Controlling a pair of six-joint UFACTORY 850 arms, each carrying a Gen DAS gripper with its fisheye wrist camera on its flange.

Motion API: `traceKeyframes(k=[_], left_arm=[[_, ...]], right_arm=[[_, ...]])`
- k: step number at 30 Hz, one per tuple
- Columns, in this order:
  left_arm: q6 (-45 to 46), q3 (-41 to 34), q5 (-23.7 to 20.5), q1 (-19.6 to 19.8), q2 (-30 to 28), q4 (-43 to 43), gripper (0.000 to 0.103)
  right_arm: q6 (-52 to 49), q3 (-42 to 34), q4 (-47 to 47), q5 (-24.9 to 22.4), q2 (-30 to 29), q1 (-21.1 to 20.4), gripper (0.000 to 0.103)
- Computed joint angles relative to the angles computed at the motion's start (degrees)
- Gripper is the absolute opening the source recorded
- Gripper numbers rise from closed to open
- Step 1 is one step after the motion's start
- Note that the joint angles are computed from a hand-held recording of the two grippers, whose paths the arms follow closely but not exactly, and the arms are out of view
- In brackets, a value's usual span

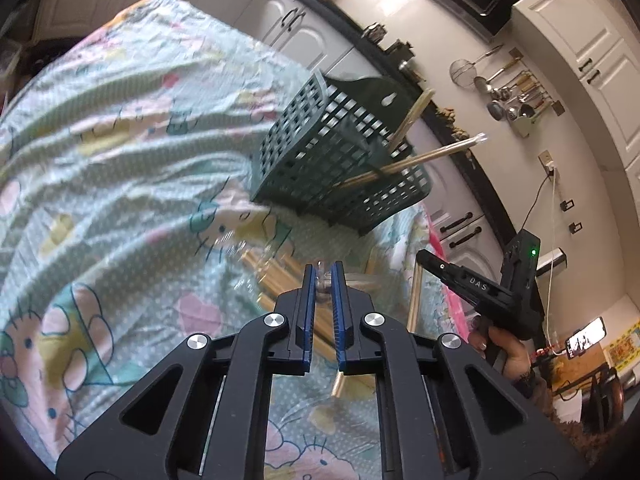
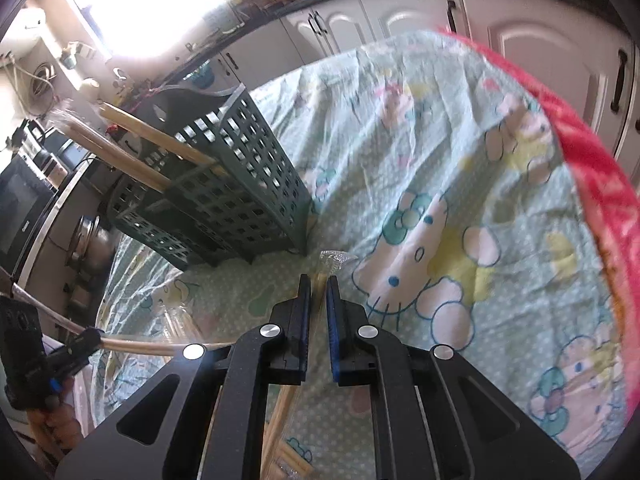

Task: Organize utensils

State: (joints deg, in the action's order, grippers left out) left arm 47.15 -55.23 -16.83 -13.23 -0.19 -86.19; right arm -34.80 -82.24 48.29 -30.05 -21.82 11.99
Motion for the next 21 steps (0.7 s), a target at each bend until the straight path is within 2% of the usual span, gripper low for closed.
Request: traceKeyframes(k=[10,21], left_arm=[[6.0,-2.3,0.1,-0.4,1.1,-3.4,0.003],[10.8,-4.5,0.2,-1.0,2.3,-5.9,0.003]], right_arm=[[-8.8,1.7,7.4,-0.2,4.2,-0.6,0.006],[-17.8,2.1,13.3,-0.7,8.3,1.3,0.005]])
